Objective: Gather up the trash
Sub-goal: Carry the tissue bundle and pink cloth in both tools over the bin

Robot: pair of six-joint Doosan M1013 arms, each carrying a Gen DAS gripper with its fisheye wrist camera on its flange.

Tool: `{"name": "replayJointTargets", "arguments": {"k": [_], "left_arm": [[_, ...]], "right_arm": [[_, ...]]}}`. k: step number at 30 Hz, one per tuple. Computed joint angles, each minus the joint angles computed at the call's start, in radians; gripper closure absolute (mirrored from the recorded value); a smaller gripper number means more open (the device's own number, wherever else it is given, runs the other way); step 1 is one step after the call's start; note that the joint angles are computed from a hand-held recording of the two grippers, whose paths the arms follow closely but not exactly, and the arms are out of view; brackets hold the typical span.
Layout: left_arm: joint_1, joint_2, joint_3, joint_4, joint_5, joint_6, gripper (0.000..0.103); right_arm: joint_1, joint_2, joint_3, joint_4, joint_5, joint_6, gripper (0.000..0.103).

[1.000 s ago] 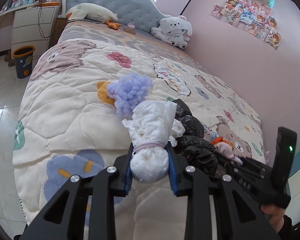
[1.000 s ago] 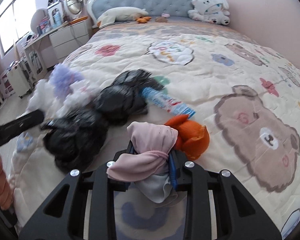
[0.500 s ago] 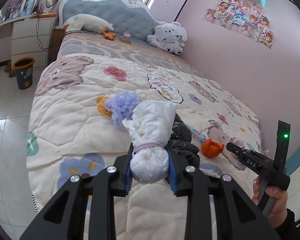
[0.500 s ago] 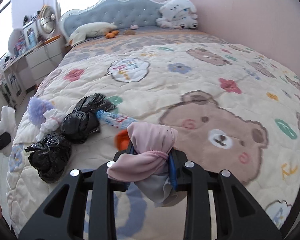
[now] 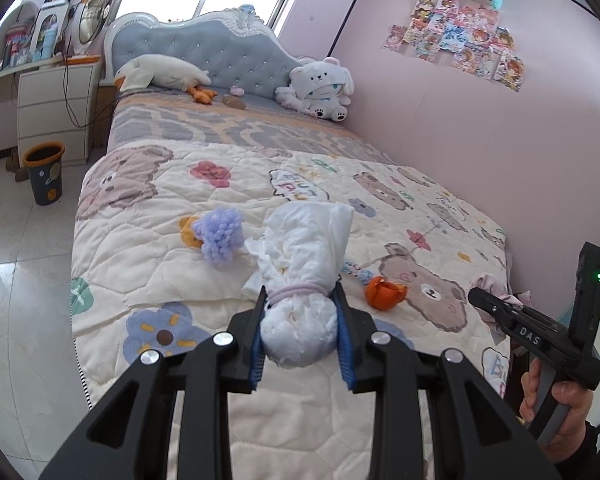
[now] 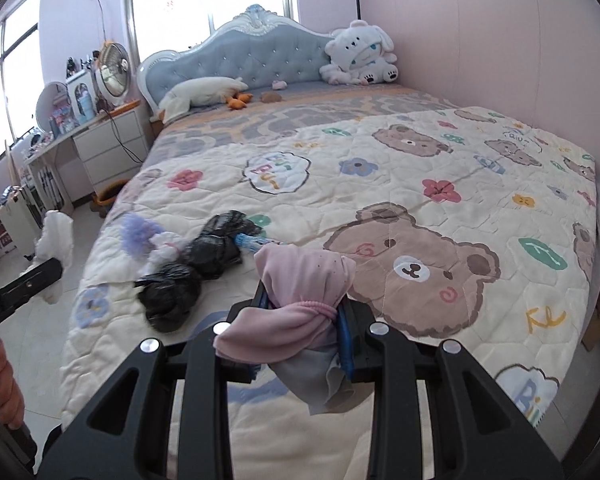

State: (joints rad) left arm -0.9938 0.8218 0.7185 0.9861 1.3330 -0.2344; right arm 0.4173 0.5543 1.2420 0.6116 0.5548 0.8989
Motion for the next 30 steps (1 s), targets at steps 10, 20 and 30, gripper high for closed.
{"name": "replayJointTargets", "arguments": {"k": [10,20,30], "left_arm": [[-0.038,0.041,-0.113,0.037,0.063,0.075,0.076],[-0.061,0.093,-0.230,0.045,0.092,0.150,0.076],[-0.076,0.190,-0.431,0.033,0.123,0.279,0.076]], "right_arm": [[-0.028,-0.103,0.116,0.169,0.000,-0.165,0.075],[-0.058,-0.174,0.196,0.270,-0.004,-0.260,0.075],[-0.092,-0.226,0.254,0.338,0.007,-0.320,0.075]]}}
